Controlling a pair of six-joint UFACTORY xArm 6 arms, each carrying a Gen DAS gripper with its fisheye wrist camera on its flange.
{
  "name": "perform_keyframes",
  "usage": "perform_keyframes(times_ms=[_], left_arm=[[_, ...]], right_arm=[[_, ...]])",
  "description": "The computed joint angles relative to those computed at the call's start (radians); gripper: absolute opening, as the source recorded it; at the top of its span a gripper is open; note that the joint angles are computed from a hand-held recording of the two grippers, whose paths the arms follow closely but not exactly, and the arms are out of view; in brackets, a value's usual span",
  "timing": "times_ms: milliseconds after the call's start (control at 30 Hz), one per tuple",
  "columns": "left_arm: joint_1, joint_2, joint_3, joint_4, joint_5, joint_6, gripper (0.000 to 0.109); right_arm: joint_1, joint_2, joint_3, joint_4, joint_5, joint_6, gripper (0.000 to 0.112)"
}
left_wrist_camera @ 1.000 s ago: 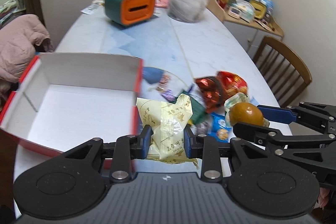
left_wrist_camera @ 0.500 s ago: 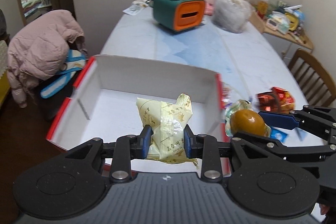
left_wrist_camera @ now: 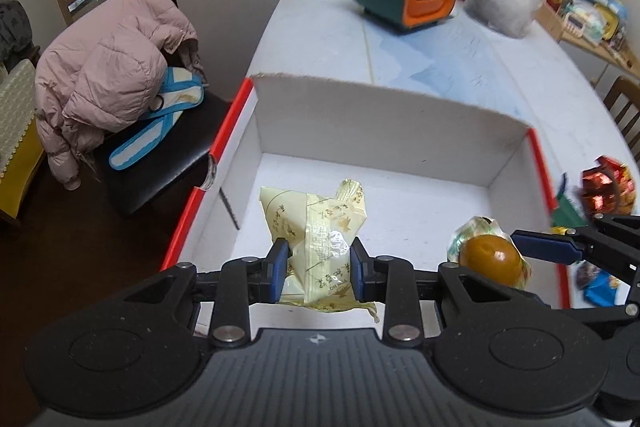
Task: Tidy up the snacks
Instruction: 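Carry the orange egg in the right tool while the left tool carries the cream packet into the box, then open the right gripper over the box floor while the left gripper releases the cream packet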
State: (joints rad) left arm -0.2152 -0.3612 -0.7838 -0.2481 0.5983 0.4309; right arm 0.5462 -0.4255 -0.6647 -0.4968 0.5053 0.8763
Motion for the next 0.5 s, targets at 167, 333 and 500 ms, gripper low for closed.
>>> perform_keyframes(times_ms=[167,333,500], left_arm=[[-0.001,0.067,-0.029,0.058,0.011,-0.021,0.03],[-0.013,0.096,-0.032,0.119,0.021,-0.031,0.031],[-0.017,0.111,-0.037,0.134,0.049,-0.02,0.031]], right_arm=[[0.013,0.07,-0.039,0.02,0.011,-0.024,0.045],[0.02,0.112,-0.064,0.038,0.03,-0.038,0.045],[0.023,0.131,-0.077,0.029,0.046,-0.029,0.046]])
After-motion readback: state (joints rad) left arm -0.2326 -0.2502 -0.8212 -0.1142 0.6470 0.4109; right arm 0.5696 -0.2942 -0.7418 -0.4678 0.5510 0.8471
